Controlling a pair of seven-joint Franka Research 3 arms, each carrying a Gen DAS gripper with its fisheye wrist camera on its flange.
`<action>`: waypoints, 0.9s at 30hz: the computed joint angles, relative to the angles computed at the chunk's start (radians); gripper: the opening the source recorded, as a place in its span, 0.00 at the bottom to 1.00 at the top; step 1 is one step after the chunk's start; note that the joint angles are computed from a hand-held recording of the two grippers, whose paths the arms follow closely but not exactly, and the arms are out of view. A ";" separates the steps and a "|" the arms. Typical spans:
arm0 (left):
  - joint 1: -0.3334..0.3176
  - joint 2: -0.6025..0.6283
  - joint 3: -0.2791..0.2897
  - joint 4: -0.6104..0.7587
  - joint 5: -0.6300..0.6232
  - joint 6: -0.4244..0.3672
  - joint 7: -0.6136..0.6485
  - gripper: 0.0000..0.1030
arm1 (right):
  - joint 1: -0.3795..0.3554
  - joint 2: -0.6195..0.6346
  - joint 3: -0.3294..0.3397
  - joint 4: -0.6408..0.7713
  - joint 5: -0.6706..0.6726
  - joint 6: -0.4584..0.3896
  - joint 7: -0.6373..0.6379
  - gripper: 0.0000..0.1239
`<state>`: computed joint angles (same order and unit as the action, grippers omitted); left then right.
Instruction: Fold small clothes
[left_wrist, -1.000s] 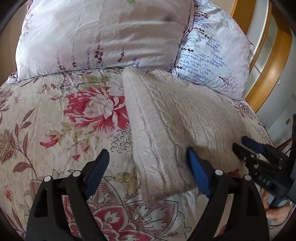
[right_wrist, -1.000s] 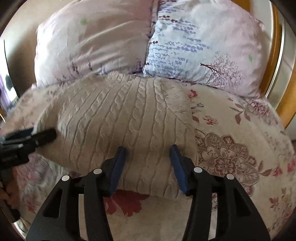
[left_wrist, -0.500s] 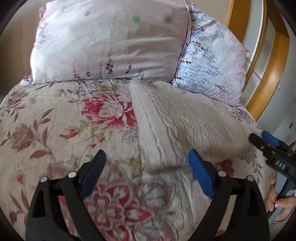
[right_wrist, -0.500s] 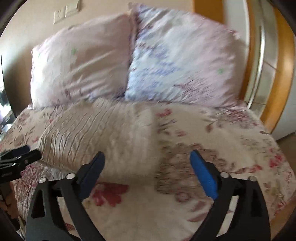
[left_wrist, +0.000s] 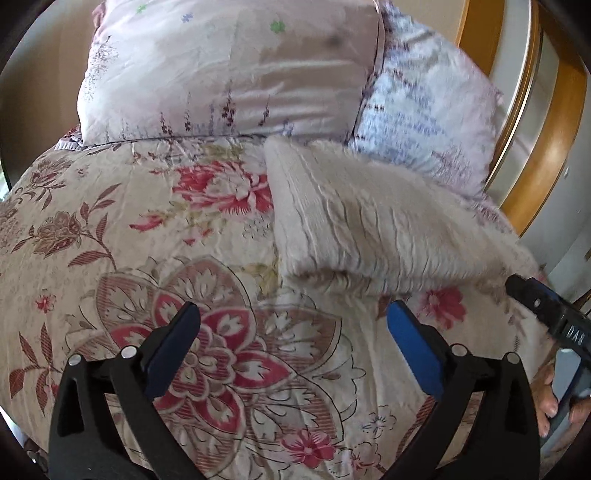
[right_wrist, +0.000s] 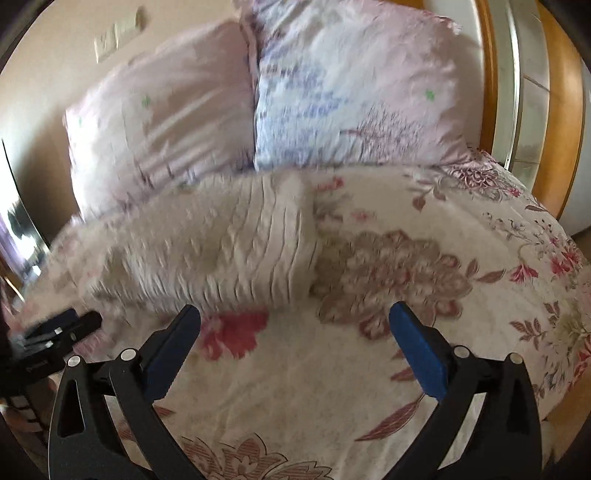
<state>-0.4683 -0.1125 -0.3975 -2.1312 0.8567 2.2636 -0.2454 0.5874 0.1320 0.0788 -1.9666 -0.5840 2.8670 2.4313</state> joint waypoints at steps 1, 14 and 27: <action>-0.001 0.019 0.000 0.019 -0.012 -0.010 0.018 0.98 | 0.012 0.007 -0.002 0.009 -0.027 -0.026 0.014 0.82; -0.066 0.165 0.033 0.163 -0.103 -0.174 0.160 0.98 | 0.060 0.074 0.006 0.070 -0.061 -0.170 0.000 0.82; -0.073 0.168 0.044 0.159 -0.092 -0.180 0.159 0.98 | 0.069 0.095 -0.005 0.095 -0.012 -0.203 -0.024 0.82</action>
